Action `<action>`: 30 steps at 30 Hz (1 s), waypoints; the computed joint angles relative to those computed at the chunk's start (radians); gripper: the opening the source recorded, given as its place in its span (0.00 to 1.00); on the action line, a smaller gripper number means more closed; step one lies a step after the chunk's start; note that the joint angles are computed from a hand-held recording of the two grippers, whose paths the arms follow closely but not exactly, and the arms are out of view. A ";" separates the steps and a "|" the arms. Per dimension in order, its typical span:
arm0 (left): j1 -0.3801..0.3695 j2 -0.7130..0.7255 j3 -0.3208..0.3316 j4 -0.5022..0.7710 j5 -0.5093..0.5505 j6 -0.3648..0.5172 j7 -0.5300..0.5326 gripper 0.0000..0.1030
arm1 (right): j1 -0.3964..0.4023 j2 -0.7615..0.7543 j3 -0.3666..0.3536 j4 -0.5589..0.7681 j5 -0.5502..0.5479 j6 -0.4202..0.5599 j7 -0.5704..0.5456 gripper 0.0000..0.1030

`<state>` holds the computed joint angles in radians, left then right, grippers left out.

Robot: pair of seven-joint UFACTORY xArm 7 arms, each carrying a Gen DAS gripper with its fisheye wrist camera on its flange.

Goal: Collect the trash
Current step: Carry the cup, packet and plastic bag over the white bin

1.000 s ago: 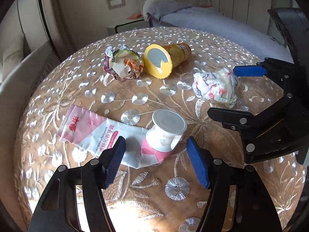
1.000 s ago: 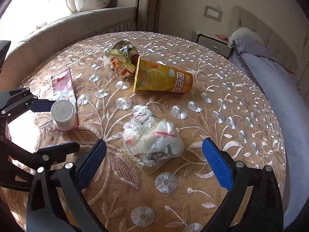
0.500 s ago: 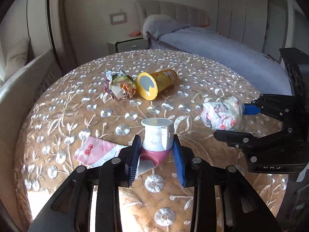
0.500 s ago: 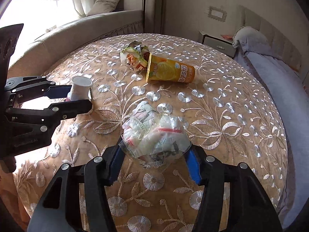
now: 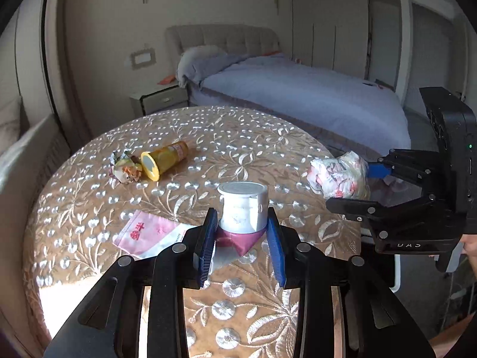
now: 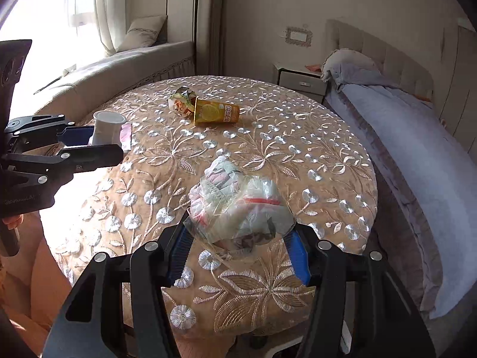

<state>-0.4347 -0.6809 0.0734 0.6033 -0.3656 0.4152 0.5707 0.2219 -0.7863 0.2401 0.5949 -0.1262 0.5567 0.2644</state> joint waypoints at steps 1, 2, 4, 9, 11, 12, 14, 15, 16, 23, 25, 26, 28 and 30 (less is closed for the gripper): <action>-0.006 -0.020 -0.015 -0.011 0.001 0.009 -0.007 0.31 | 0.007 -0.049 -0.010 -0.025 0.006 0.025 0.001 0.56; -0.015 -0.037 -0.030 -0.022 0.001 0.013 -0.015 0.31 | 0.006 -0.082 -0.014 -0.038 0.008 0.043 0.003 0.56; -0.037 -0.070 -0.056 -0.042 0.005 0.016 -0.028 0.31 | -0.002 -0.155 -0.017 -0.068 0.006 0.085 0.007 0.56; -0.110 -0.118 -0.098 -0.064 0.011 0.026 -0.062 0.31 | -0.017 -0.359 -0.029 -0.141 0.013 0.211 0.017 0.56; -0.145 -0.126 -0.113 -0.068 0.012 0.026 -0.069 0.31 | -0.023 -0.430 -0.034 -0.163 0.013 0.260 0.013 0.56; -0.164 -0.127 -0.119 -0.069 0.011 0.025 -0.073 0.31 | -0.027 -0.464 -0.036 -0.172 0.011 0.285 0.009 0.56; -0.205 -0.123 -0.133 -0.069 0.006 0.024 -0.079 0.31 | -0.036 -0.537 -0.038 -0.192 0.006 0.343 -0.001 0.56; -0.225 -0.115 -0.139 -0.069 0.003 0.018 -0.081 0.31 | -0.040 -0.567 -0.040 -0.201 0.003 0.369 -0.008 0.56; -0.245 -0.104 -0.144 -0.069 -0.001 0.012 -0.082 0.31 | -0.045 -0.603 -0.044 -0.211 0.001 0.400 -0.015 0.56; -0.392 0.041 -0.161 -0.037 -0.060 0.001 -0.046 0.31 | -0.093 -0.814 -0.074 -0.282 -0.007 0.612 -0.054 0.56; -0.428 0.100 -0.160 -0.017 -0.084 -0.006 -0.009 0.31 | -0.117 -0.877 -0.093 -0.308 -0.018 0.677 -0.067 0.56; -0.452 0.128 -0.154 -0.006 -0.104 -0.008 0.019 0.31 | -0.129 -0.902 -0.107 -0.321 -0.021 0.703 -0.075 0.56; -0.480 0.187 -0.156 0.022 -0.141 0.000 0.067 0.31 | -0.161 -0.944 -0.142 -0.352 -0.037 0.736 -0.094 0.56; -0.488 0.251 -0.166 0.050 -0.177 -0.005 0.116 0.31 | -0.190 -0.993 -0.181 -0.387 -0.052 0.770 -0.121 0.56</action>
<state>-0.9224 -0.4298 -0.0930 0.6535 -0.5422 0.4107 0.6864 0.0317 -1.7797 0.0593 0.2078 -0.1783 1.3269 0.1430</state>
